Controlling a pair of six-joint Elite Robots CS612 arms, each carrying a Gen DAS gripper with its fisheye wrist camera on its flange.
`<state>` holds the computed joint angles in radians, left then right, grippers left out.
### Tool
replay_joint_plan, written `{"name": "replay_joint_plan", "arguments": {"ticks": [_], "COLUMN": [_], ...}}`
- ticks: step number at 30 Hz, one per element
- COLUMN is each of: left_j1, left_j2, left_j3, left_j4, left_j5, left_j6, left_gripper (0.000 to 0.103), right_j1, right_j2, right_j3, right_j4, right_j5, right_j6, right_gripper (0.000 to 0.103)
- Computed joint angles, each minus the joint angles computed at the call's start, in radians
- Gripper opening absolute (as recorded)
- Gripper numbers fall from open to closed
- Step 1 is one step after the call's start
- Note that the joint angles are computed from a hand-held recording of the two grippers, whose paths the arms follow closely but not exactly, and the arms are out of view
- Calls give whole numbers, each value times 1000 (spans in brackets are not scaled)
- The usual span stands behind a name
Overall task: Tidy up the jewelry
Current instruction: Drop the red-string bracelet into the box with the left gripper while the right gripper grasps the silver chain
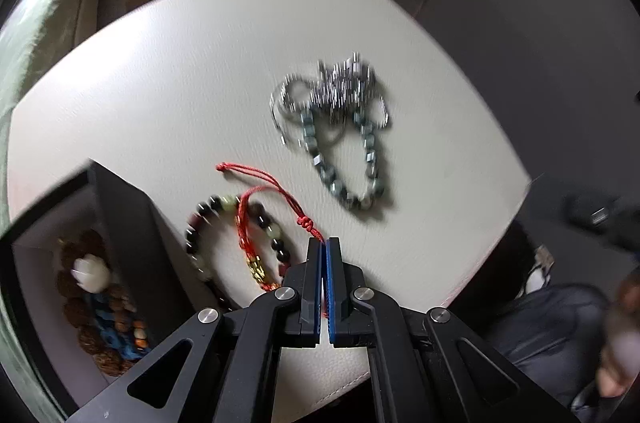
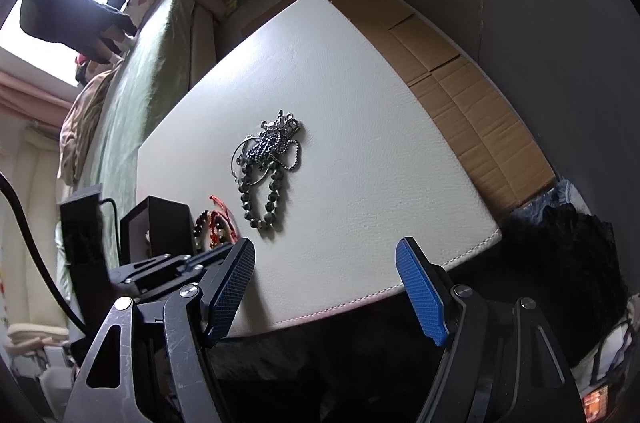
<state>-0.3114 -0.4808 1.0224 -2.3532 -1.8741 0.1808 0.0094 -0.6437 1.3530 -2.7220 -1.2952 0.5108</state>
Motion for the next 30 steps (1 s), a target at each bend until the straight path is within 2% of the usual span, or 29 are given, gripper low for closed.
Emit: {"name": "replay_joint_plan", "arguments": {"ticks": [7,11,16,18,21,26,30], "left_j1": [45,64,78,84,93,109,115], "left_j2": [-16,-23,-35,-39,-44,-44,-44], "left_j3": [-9,-6,17,24,33,34,36], "left_j4": [-70,-100,-147,-161,-178,-204,-220], "left_j5": [-122,-158,-175,-176,-178,-181,-180], "left_j6": [-54,-74,-99,-109,-126,-155,-173], "left_gripper": [1,1,1,1,1,1,1], "right_j1": [13,24,40,44,50,57,64], "right_j2": [19,31,47,56,76,100,140], "right_j3": [-37,-59,-91,-112,-166,-245,-343], "right_j4": [39,45,34,43,92,151,272], "right_j5": [-8,-17,-50,-57,-61,-100,-151], "right_j6": [-13,-16,-23,-27,-58,-101,-138], "right_gripper": [73,73,72,65,57,56,56]}}
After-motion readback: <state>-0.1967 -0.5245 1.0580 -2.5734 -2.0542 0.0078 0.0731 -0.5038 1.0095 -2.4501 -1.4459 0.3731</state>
